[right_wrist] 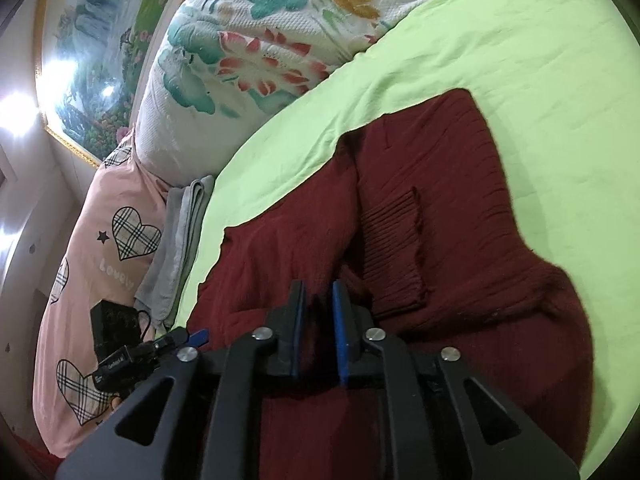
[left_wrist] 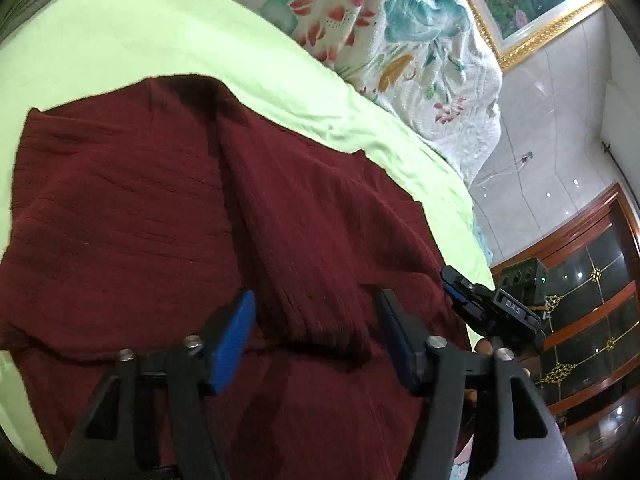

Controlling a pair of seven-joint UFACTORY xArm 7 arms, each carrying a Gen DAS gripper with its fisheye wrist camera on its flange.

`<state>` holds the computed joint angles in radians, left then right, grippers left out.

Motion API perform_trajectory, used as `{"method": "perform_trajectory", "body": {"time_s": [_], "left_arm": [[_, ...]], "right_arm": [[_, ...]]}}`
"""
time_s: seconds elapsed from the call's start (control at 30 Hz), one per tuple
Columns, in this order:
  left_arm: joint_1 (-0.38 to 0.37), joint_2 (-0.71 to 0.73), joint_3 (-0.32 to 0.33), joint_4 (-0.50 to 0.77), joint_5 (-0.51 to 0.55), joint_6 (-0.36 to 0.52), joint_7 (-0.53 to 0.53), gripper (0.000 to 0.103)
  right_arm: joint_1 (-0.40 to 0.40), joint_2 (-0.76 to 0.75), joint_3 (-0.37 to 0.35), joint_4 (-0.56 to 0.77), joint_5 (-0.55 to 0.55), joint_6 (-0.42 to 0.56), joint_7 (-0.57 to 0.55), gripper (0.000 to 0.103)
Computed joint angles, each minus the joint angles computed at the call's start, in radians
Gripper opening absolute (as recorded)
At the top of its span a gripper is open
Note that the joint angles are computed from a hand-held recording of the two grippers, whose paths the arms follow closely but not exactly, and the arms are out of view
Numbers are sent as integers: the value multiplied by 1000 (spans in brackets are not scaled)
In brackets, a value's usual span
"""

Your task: Fold large clothes

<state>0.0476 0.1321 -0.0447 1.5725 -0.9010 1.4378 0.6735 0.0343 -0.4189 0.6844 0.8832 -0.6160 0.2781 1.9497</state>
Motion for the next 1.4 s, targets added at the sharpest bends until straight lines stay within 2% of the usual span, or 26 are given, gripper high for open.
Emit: {"method": "perform_trajectory", "body": {"time_s": [0.03,0.1,0.13,0.17,0.2,0.3,0.47,0.6,0.67,0.77,0.83,0.9,0.93,1.0,1.03,1.07,1.1,1.13,1.2,1.27,1.33,1.4], "left_arm": [[-6,13,-5,11,11,9,-14,64],[-31,21,-18,16,73,-10,-31,49],[-43,13,-23,3,102,-29,-23,16],[-49,11,-25,-1,123,-32,-22,7],[-50,-1,-24,-13,120,-48,-22,7],[-33,-24,-7,-32,68,-66,-9,6],[-13,-3,10,-37,79,-45,-21,6],[-11,-25,5,-63,86,-43,-1,6],[-23,-47,3,-82,114,-63,17,7],[-31,-60,9,-97,122,-69,22,7],[-34,-60,12,-98,125,-70,10,8],[-36,-61,14,-101,130,-76,5,9],[-37,-63,15,-103,133,-79,2,10],[-36,-64,18,-104,136,-81,-4,12],[-34,-62,20,-101,136,-77,-8,12],[-40,-59,16,-98,139,-85,-24,12],[-39,-60,17,-97,141,-84,-26,12],[-36,-64,19,-98,144,-78,-22,12],[-29,-80,26,-108,153,-73,-15,20],[-21,-113,37,-136,154,-71,4,38],[-11,-159,56,-176,155,-69,36,45],[3,-207,83,-216,153,-48,68,49]], "right_arm": [[-4,11,5,6,-4,-2,1,16],[24,52,-8,30,10,32,-29,16],[52,78,-28,44,22,48,-55,14],[78,103,-43,68,24,83,-84,9],[87,106,-47,83,4,103,-85,3],[67,54,-36,84,-112,91,6,3],[183,77,-110,78,-5,205,-86,3],[239,94,-141,69,14,239,-69,5],[255,84,-146,85,20,291,-55,6],[255,96,-98,180,-56,477,-44,6],[269,123,-99,222,-120,472,-53,6],[297,173,-126,249,-140,417,-91,6],[330,203,-159,258,-129,395,-117,6],[356,247,-183,274,-40,445,-175,6],[370,248,-206,254,6,447,-173,6],[379,230,-225,217,11,407,-143,6],[399,205,-249,179,-25,365,-78,6],[385,187,-232,167,-30,365,-56,6],[393,166,-211,182,-52,429,-41,7],[405,132,-199,178,-60,456,-29,12],[406,108,-176,180,-61,493,-13,27],[408,79,-144,181,-67,538,12,31]]}}
